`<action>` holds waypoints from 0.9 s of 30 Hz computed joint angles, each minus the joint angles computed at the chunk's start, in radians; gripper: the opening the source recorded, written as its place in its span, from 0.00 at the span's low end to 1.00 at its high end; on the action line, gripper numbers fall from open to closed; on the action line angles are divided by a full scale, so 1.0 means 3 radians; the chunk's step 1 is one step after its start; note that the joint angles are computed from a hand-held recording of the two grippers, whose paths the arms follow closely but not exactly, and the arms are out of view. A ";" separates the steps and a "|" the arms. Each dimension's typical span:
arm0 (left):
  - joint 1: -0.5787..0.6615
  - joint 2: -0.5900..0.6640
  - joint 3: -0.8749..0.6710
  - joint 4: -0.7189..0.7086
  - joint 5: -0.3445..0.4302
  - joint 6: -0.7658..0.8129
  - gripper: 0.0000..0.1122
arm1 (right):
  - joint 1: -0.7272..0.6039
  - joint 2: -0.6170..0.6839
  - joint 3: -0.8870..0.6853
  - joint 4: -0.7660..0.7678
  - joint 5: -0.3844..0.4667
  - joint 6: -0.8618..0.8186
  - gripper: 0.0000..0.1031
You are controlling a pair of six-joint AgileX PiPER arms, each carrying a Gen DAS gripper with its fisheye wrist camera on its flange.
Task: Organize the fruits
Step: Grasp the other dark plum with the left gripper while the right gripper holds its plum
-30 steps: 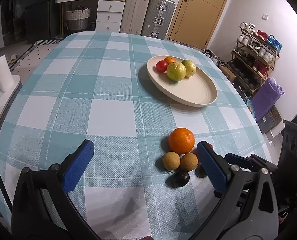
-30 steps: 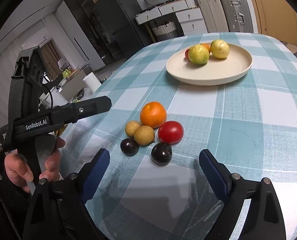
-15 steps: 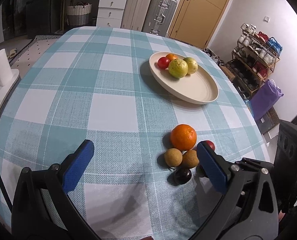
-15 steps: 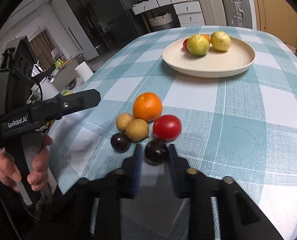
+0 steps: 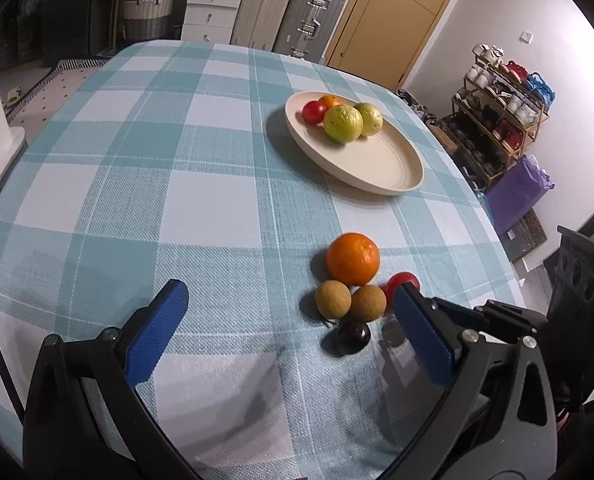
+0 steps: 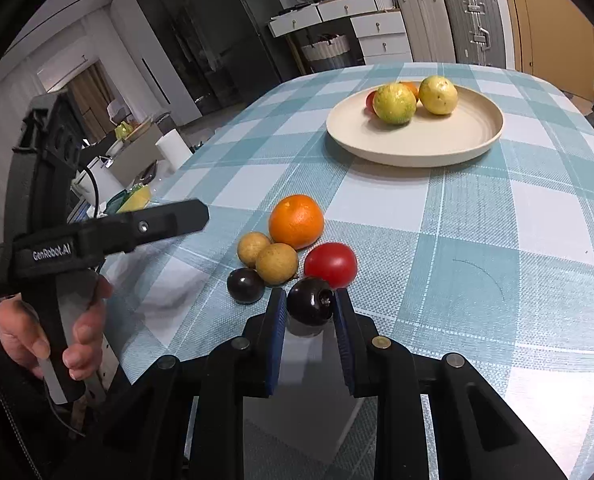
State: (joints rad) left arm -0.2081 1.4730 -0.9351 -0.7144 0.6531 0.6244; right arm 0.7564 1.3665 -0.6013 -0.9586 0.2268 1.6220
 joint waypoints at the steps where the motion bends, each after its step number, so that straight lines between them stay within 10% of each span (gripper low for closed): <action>1: 0.0008 0.0000 0.0010 -0.0021 0.0022 0.0026 0.91 | 0.0009 -0.0028 0.0011 -0.0008 0.0021 0.0007 0.24; 14: -0.0424 -0.0075 0.0186 0.0357 -0.0155 -0.0062 0.90 | -0.0013 -0.0377 0.0277 -0.0426 0.0111 0.0545 0.24; 27: -0.0524 0.0028 0.0171 0.0145 -0.0064 0.0289 0.33 | -0.0045 -0.0520 0.0385 -0.0645 0.0107 0.0793 0.24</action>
